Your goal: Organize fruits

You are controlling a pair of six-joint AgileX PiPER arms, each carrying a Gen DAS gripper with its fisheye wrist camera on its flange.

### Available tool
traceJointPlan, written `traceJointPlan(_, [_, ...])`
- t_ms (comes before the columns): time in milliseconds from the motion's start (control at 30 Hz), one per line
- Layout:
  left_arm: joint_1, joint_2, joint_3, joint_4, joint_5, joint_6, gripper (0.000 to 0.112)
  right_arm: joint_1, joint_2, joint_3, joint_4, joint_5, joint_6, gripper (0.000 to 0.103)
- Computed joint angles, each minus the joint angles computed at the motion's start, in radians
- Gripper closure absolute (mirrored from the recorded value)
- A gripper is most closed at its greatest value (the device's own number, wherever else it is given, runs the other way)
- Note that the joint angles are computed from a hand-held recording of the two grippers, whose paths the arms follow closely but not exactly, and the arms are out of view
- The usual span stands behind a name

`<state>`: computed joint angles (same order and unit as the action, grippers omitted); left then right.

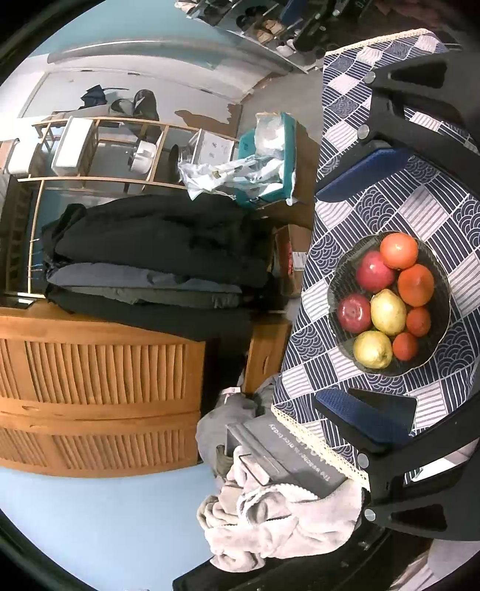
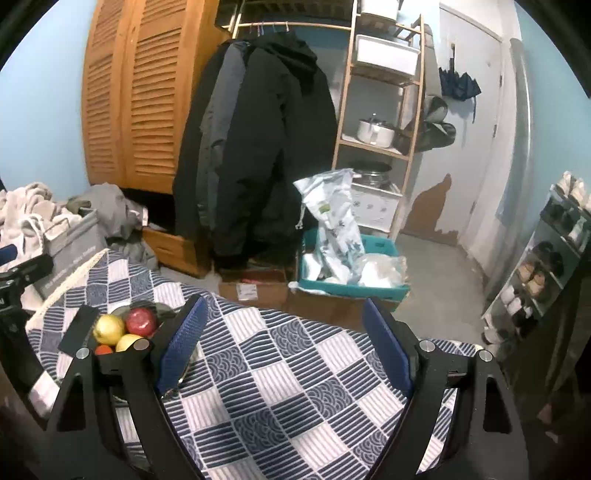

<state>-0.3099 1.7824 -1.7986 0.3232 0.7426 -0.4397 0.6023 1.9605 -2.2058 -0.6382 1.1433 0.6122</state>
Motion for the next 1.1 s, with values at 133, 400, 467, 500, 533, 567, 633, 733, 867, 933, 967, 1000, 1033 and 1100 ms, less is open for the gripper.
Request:
traceJointPlan(133, [-0.002, -0.002, 0.001, 0.005, -0.001, -0.006, 0.01, -0.004, -0.02, 0.023, -0.005, -0.013, 0.022, 0.019])
traceJointPlan(400, [-0.001, -0.019, 0.016, 0.004, -0.01, -0.025, 0.01, -0.001, -0.032, 0.036, -0.017, -0.019, 0.028, 0.019])
traceJointPlan(467, [0.0, -0.02, 0.014, -0.004, -0.008, -0.02, 0.01, -0.001, -0.032, 0.035, -0.02, -0.017, 0.027, 0.019])
traceJointPlan(500, [0.0, -0.021, 0.015, -0.005, -0.009, -0.018, 0.01, -0.001, -0.033, 0.038, -0.019, -0.018, 0.027, 0.019])
traceJointPlan(533, [0.0, -0.021, 0.015, -0.001, -0.007, -0.021, 0.01, -0.002, -0.034, 0.039, -0.017, -0.02, 0.027, 0.019])
traceJointPlan(567, [-0.001, -0.02, 0.013, 0.001, -0.004, -0.021, 0.01, -0.002, -0.034, 0.039, -0.017, -0.019, 0.027, 0.019])
traceJointPlan(633, [-0.001, -0.019, 0.009, -0.004, 0.001, -0.016, 0.01, -0.001, -0.035, 0.041, -0.017, -0.02, 0.029, 0.019])
traceJointPlan(733, [0.0, -0.014, -0.003, -0.017, 0.01, -0.005, 0.01, -0.002, -0.038, 0.045, -0.017, -0.023, 0.028, 0.019])
traceJointPlan(867, [-0.004, -0.012, -0.004, -0.008, 0.01, -0.01, 0.01, -0.003, -0.038, 0.046, -0.018, -0.022, 0.028, 0.019])
traceJointPlan(933, [-0.004, -0.012, -0.005, -0.008, 0.011, -0.011, 0.01, -0.009, -0.043, 0.049, -0.014, -0.026, 0.025, 0.019])
traceJointPlan(967, [-0.004, -0.012, -0.006, -0.007, 0.013, -0.012, 0.01, -0.01, -0.043, 0.05, -0.014, -0.027, 0.025, 0.019])
traceJointPlan(1000, [-0.005, -0.011, -0.009, -0.008, 0.017, -0.012, 0.01, -0.009, -0.043, 0.051, -0.014, -0.026, 0.023, 0.019])
traceJointPlan(1033, [-0.004, -0.012, -0.005, -0.007, 0.012, -0.012, 0.01, -0.009, -0.043, 0.052, -0.015, -0.026, 0.024, 0.019])
traceJointPlan(1100, [-0.005, -0.012, -0.005, -0.006, 0.011, -0.012, 0.01, -0.012, -0.049, 0.057, -0.012, -0.028, 0.023, 0.019])
